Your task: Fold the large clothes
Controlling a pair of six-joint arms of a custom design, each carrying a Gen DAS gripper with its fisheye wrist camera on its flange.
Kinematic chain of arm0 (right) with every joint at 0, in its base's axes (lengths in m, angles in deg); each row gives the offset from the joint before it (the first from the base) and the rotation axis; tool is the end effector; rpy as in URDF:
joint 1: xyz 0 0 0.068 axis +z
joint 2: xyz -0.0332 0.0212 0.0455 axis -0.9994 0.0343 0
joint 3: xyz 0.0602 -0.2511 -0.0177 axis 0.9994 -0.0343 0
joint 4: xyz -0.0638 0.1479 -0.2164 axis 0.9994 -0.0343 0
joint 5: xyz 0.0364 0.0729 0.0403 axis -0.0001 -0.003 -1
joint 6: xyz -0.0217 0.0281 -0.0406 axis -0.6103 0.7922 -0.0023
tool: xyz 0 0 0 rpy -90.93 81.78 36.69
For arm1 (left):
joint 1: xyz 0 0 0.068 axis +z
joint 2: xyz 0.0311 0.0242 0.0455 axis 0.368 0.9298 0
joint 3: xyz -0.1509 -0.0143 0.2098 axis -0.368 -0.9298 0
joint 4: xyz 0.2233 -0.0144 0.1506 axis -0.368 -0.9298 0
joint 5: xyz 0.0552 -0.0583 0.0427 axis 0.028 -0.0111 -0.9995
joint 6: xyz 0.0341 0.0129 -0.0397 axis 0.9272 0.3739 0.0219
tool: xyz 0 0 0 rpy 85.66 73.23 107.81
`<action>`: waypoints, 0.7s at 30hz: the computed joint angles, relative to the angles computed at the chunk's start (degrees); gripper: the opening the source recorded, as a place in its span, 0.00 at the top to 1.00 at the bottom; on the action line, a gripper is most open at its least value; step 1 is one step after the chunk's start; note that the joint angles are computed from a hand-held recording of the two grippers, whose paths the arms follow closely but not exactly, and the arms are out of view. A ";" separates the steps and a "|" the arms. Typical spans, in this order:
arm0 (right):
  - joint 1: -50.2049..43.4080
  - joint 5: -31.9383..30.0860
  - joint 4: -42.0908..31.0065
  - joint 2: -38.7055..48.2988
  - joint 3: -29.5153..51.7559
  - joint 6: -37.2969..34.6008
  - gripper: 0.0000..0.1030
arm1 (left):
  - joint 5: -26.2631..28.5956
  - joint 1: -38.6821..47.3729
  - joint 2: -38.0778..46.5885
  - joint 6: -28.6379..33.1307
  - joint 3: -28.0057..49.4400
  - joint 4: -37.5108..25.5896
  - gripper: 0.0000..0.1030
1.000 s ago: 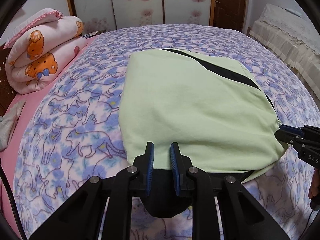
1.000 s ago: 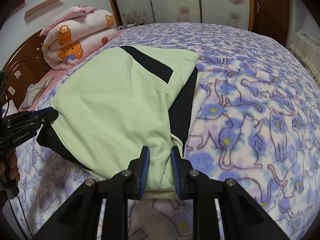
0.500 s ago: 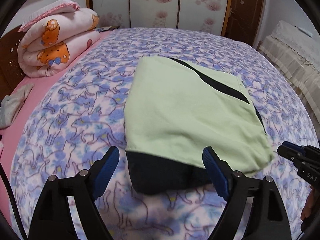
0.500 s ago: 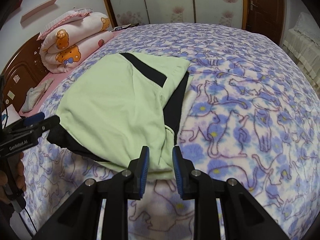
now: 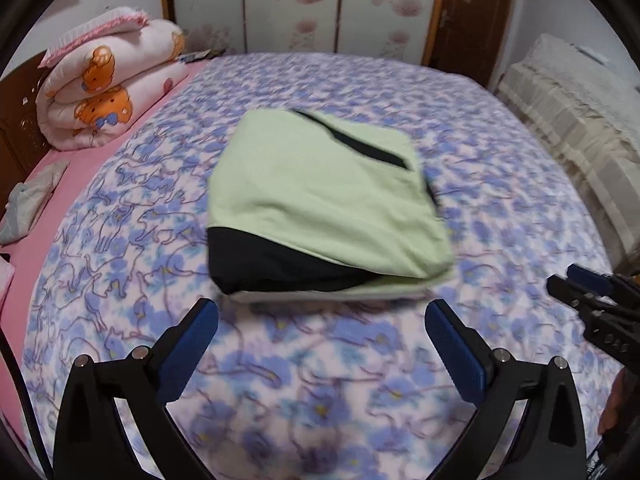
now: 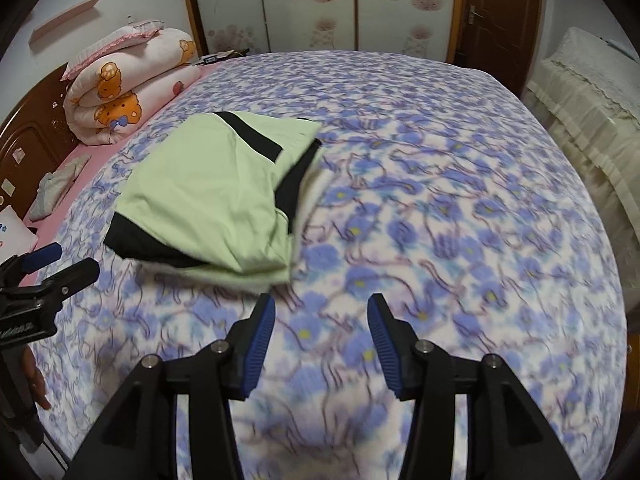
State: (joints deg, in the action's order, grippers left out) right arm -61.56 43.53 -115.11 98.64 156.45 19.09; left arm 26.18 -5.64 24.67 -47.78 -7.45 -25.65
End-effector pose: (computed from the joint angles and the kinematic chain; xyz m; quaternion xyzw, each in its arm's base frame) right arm 0.3229 0.1581 0.2779 -0.1216 0.9517 0.0580 0.2758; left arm 0.2766 -0.1303 0.2853 -0.0658 0.9442 -0.0112 0.3225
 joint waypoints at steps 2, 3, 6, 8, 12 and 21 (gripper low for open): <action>-0.29 0.74 -1.46 -3.91 -2.86 0.29 0.52 | -1.85 -4.16 -1.60 -4.04 0.11 -1.46 0.01; -0.23 1.38 -2.00 -5.80 -4.24 0.54 0.52 | -1.87 -5.75 -2.23 -5.60 0.30 -2.12 0.00; -0.13 3.28 -4.14 -11.74 -7.77 1.13 0.49 | -4.04 -11.58 -2.99 -10.33 1.44 -4.69 0.00; -0.08 3.89 -5.80 -15.11 -9.51 1.61 0.42 | -7.22 -16.40 -2.75 -14.34 2.72 -7.24 0.00; 0.29 4.15 -9.73 -24.80 -13.90 2.81 0.40 | -11.49 -25.29 -2.21 -24.13 5.24 -12.41 0.00; 5.58 8.96 -20.51 -43.63 -19.60 7.31 0.34 | -20.58 -46.18 5.91 -47.37 16.92 -31.64 0.00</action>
